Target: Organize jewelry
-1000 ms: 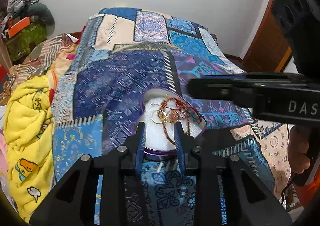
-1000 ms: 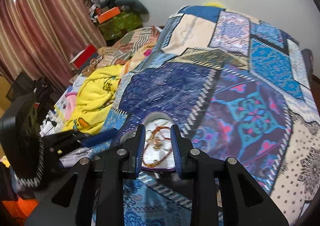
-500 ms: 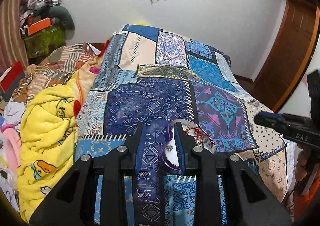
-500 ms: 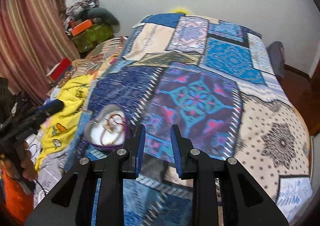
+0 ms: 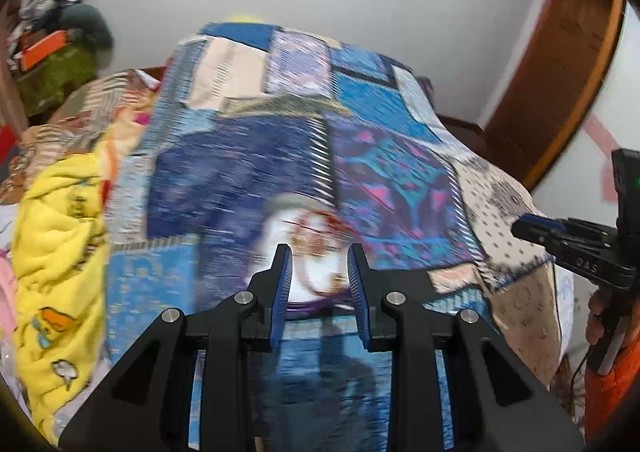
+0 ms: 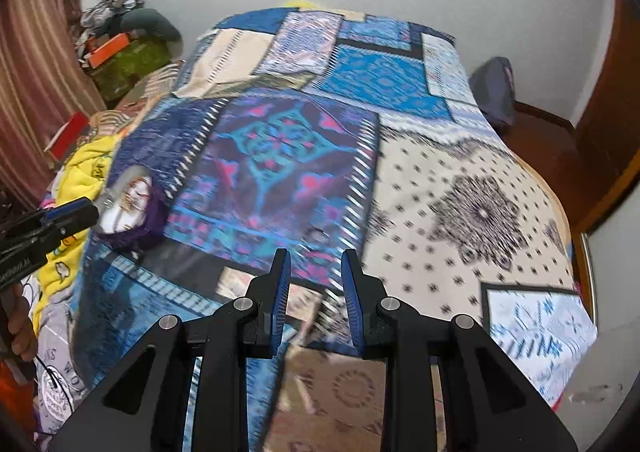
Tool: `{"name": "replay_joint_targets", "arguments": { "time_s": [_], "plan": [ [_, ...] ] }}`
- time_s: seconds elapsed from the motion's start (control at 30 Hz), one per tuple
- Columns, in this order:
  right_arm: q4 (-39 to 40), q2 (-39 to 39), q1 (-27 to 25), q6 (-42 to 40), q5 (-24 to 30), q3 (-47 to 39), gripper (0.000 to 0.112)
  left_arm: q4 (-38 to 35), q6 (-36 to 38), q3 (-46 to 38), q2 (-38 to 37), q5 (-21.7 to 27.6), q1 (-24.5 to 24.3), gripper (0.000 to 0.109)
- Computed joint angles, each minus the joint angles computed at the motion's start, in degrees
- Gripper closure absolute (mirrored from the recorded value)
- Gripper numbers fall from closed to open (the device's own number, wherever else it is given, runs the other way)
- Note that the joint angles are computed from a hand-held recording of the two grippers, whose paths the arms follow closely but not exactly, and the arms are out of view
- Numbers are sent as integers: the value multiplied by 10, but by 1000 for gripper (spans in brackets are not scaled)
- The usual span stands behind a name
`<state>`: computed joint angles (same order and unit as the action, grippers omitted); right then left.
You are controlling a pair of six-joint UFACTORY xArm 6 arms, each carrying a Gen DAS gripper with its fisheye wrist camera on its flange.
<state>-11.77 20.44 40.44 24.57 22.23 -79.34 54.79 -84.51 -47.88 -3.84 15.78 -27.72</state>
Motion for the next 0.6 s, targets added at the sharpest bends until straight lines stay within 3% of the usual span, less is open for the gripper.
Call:
{"name": "replay_joint_targets", "arguments": {
  "time_s": [0.27,0.4,0.47,0.6],
  "plan": [
    [4,-16,-20,1,1,43,89,-129,162,-122,133,-20,-53,81],
    [38,-19,-31,-17,-12,60,89,-260,294,-182,200,-31,-70,81],
    [53,-20,-34,-25,-16,66,89,-367,392,-213,234,-36,-80,81],
    [88,-20,-37,-55,-31,73,89,-450,481,-275,285,-16,-90,81]
  ]
}}
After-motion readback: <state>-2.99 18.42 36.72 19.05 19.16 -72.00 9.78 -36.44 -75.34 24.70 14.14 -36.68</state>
